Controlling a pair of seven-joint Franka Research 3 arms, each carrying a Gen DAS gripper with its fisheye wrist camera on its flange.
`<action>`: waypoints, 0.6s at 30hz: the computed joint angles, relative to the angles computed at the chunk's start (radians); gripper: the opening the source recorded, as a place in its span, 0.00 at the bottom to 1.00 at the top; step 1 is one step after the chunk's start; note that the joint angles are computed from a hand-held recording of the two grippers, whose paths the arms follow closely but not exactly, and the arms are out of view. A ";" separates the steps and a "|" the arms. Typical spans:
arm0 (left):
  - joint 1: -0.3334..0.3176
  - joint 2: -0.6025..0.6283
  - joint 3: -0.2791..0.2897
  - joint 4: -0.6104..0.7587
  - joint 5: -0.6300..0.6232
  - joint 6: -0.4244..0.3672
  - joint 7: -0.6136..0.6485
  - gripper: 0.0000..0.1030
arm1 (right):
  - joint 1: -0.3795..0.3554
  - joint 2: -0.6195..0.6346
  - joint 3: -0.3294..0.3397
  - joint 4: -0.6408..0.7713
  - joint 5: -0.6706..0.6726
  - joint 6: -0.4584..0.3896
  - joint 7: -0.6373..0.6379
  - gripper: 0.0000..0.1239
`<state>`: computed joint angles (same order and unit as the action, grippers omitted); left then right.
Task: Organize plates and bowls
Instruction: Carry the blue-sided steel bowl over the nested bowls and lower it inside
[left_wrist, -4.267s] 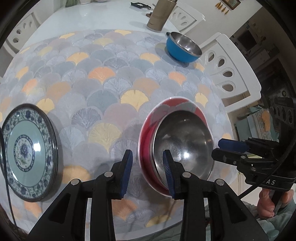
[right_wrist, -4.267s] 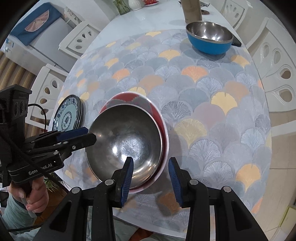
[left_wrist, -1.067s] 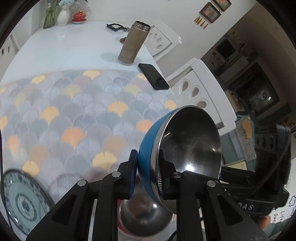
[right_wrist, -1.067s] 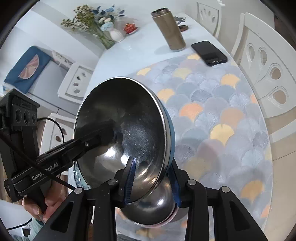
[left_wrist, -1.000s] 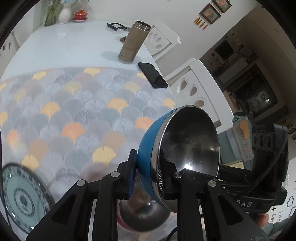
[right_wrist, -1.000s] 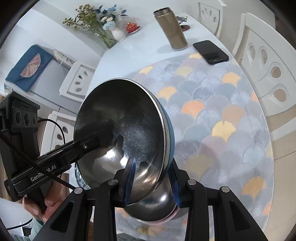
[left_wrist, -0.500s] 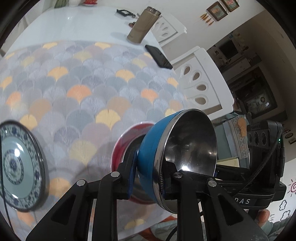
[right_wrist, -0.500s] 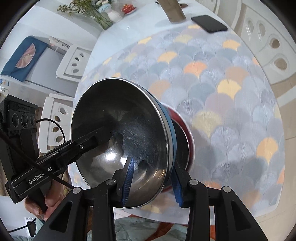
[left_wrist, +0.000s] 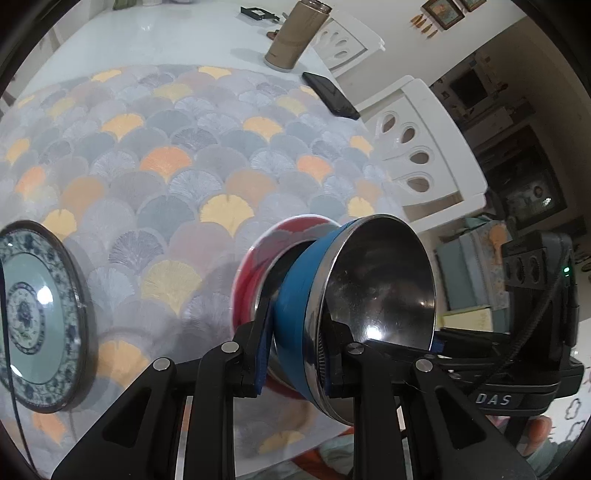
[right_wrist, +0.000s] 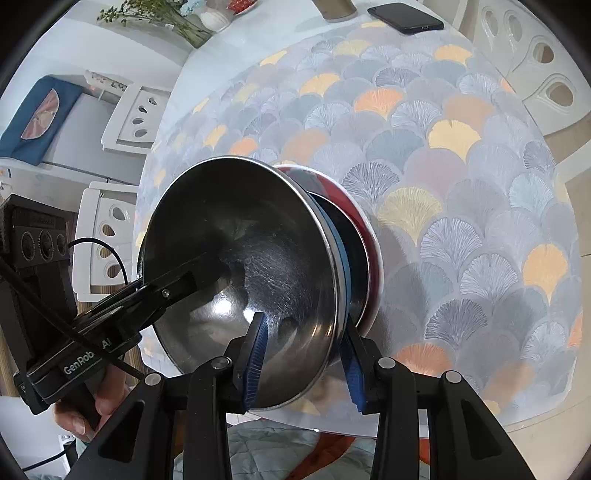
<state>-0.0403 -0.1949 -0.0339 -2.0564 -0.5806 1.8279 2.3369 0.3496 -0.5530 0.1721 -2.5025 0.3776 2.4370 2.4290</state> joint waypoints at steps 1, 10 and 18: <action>0.000 -0.015 -0.004 -0.016 0.006 0.031 0.006 0.17 | 0.003 0.000 -0.003 -0.002 0.003 0.006 -0.008 0.31; -0.018 -0.016 0.007 -0.027 0.002 0.082 0.011 0.19 | -0.005 0.013 0.001 0.010 -0.019 -0.016 -0.011 0.31; -0.003 -0.005 0.006 -0.015 -0.006 0.092 -0.016 0.19 | -0.031 -0.016 0.016 0.012 -0.069 -0.047 0.020 0.31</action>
<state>-0.0432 -0.1995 -0.0280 -2.0716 -0.5865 1.9200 2.3213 0.3184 -0.5690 0.1884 -2.4903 0.3084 2.3901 2.4485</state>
